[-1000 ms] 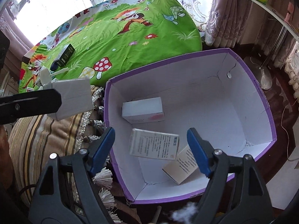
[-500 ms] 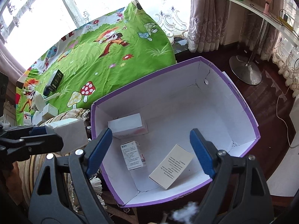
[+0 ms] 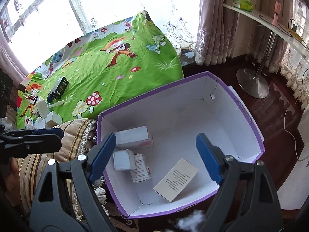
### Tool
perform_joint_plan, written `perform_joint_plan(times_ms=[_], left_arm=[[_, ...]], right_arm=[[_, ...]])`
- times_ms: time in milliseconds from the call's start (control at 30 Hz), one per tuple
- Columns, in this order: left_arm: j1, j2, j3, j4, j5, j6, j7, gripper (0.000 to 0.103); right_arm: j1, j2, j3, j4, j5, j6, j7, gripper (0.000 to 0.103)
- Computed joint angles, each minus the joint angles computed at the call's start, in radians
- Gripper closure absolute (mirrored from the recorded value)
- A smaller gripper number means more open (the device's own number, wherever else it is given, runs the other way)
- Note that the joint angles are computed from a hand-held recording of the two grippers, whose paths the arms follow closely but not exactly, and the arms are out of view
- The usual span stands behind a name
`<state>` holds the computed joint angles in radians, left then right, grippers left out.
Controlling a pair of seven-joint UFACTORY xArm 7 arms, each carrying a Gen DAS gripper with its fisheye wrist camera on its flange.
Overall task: Organize rigid objects
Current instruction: 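Carry both boxes over the purple storage box and release them inside, then return both grippers to the boxes on the bed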
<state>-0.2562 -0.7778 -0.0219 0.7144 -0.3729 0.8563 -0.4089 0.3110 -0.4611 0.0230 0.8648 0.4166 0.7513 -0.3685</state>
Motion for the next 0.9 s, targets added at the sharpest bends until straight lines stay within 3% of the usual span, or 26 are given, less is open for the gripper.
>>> perform_joint_plan(times_ms=[167, 367, 600, 900], left_arm=[[0.061, -0.099, -0.028, -0.039, 0.102, -0.023, 0.000, 0.037], [0.117, -0.229, -0.001, -0.086, 0.164, 0.055, -0.015, 0.037], [0.230, -0.404, 0.054, -0.137, 0.228, 0.164, -0.032, 0.037], [0.435, -0.594, 0.181, -0.156, 0.357, 0.329, 0.014, 0.037]], right_arm=[[0.026, -0.010, -0.002, 0.011, 0.023, -0.004, -0.021, 0.016], [0.051, -0.016, 0.016, 0.034, 0.033, 0.016, -0.034, 0.016], [0.081, 0.009, 0.048, 0.087, 0.038, 0.022, 0.002, 0.016], [0.122, 0.066, 0.099, 0.159, 0.018, 0.024, 0.042, 0.016]])
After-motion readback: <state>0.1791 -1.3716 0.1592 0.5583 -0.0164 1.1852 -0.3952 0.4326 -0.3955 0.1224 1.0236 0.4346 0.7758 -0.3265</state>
